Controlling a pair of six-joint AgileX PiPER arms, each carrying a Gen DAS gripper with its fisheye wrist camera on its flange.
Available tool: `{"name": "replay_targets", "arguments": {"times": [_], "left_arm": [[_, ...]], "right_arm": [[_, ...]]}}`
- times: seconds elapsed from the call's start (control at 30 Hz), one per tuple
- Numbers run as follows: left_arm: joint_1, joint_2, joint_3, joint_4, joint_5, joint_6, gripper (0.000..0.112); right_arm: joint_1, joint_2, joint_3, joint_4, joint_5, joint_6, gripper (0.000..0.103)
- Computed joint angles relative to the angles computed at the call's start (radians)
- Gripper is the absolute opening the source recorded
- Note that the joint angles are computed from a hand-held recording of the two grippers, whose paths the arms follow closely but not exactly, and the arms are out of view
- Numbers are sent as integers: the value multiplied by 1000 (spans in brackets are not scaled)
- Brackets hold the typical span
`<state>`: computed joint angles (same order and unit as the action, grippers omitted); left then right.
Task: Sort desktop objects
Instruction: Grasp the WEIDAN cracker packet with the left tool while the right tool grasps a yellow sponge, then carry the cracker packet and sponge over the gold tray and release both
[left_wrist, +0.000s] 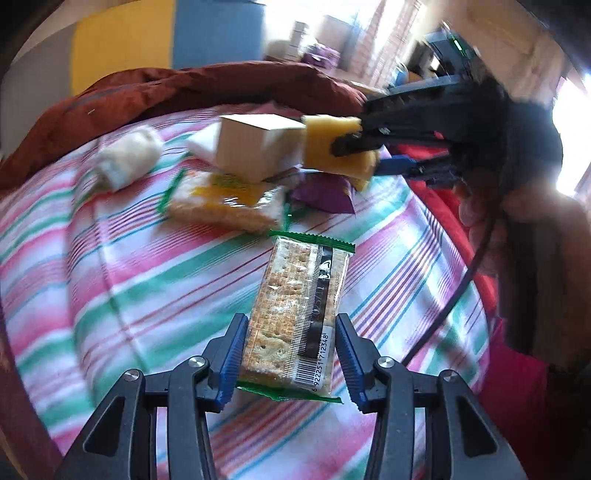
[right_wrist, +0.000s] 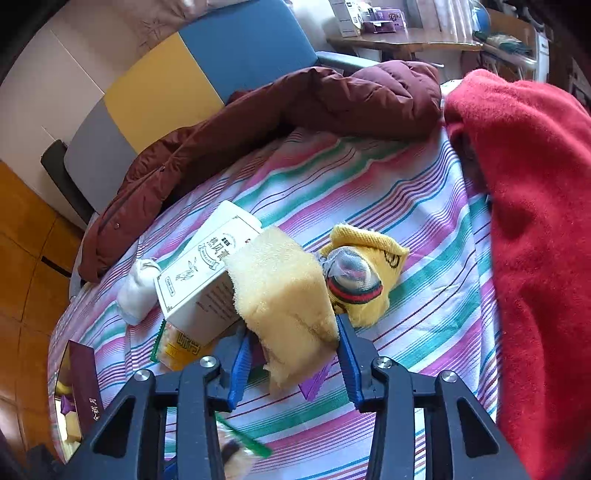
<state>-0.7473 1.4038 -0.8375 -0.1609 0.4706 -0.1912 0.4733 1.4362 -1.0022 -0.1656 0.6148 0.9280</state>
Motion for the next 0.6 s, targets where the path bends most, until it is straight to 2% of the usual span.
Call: {"name": "replay_targets", "arguments": {"times": [0.13, 0.27, 0.37, 0.53, 0.6], "left_arm": [[5, -102, 47, 73, -1, -106, 47], [26, -197, 68, 108, 36, -181, 48], [64, -295, 85, 128, 95, -207, 48], [131, -436, 108, 180, 202, -281, 48], [183, -486, 105, 163, 252, -260, 48]], "right_arm": [[17, -38, 19, -61, -25, 53, 42], [20, -86, 50, -73, -63, 73, 42], [42, -120, 59, -100, -115, 83, 42], [112, -121, 37, -62, -190, -32, 42], [146, -104, 14, -30, -203, -91, 42]]}}
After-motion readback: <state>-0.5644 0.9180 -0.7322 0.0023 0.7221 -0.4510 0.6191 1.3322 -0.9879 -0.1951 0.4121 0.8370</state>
